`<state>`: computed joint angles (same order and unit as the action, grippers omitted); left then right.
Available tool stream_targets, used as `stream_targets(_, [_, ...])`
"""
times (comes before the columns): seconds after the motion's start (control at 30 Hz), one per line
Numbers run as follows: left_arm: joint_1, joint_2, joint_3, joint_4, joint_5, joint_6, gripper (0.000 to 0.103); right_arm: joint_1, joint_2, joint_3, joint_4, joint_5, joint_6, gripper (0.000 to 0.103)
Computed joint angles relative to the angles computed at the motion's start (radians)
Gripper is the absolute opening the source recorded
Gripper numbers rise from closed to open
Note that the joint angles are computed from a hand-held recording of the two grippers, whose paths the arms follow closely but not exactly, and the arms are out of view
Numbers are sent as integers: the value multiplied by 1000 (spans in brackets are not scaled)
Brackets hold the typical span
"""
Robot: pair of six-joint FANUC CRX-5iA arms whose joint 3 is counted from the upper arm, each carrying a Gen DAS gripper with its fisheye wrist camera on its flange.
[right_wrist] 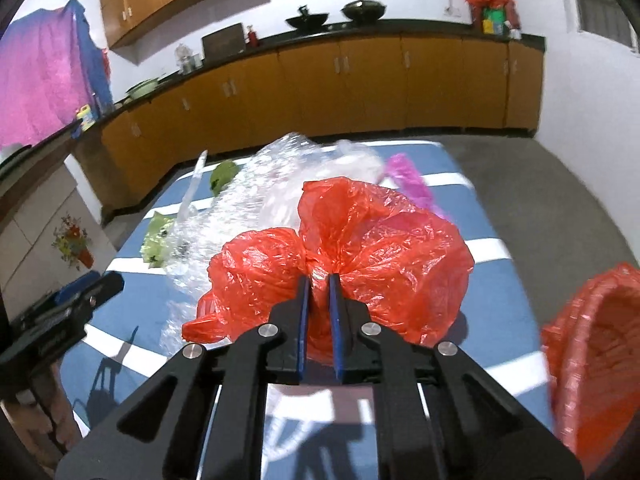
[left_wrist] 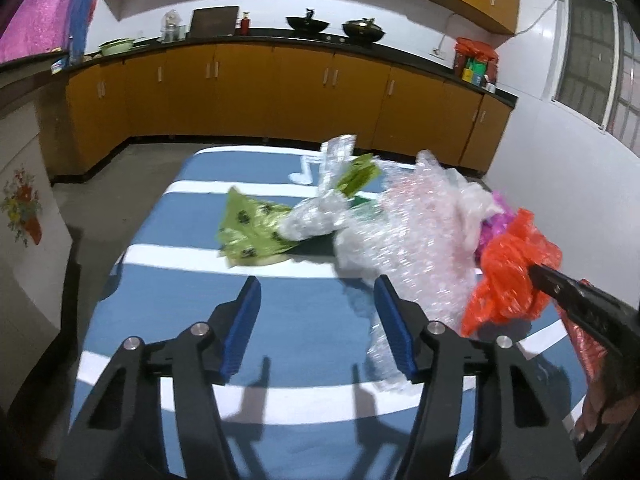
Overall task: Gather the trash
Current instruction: 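Grasp the red bag with the right tool while the left grasps clear plastic, then drop the red bag into the bin with the right tool while left carries plastic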
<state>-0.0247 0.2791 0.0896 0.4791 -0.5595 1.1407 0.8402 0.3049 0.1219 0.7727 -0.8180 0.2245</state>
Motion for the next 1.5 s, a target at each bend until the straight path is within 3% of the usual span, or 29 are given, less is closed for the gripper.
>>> stream_targets(0.5, [-125, 179, 262, 48, -137, -31, 45, 20, -118, -176, 117, -104, -136, 11])
stream_targets(0.87, [-210, 411, 663, -199, -315, 160, 42, -5, -184, -272, 104, -86, -210, 11])
stream_targets(0.97, [-216, 465, 752, -216, -382, 175, 27, -7, -194, -287, 98, -74, -224, 11])
stream_targets(1.03, [-210, 477, 752, -174, -394, 145, 11, -8, -201, -299, 96, -63, -234, 11])
stream_targets(1.1, [-204, 461, 707, -125, -370, 107, 7, -5, -208, -308, 101, -59, -246, 11])
stream_targets(1.3, [-190, 349, 496, -15, -254, -18, 5, 4, -225, -322, 133, -56, -278, 11])
stream_targets(1.5, [-181, 255, 363, 71, -202, -94, 4, 24, -255, -341, 181, -80, -314, 11])
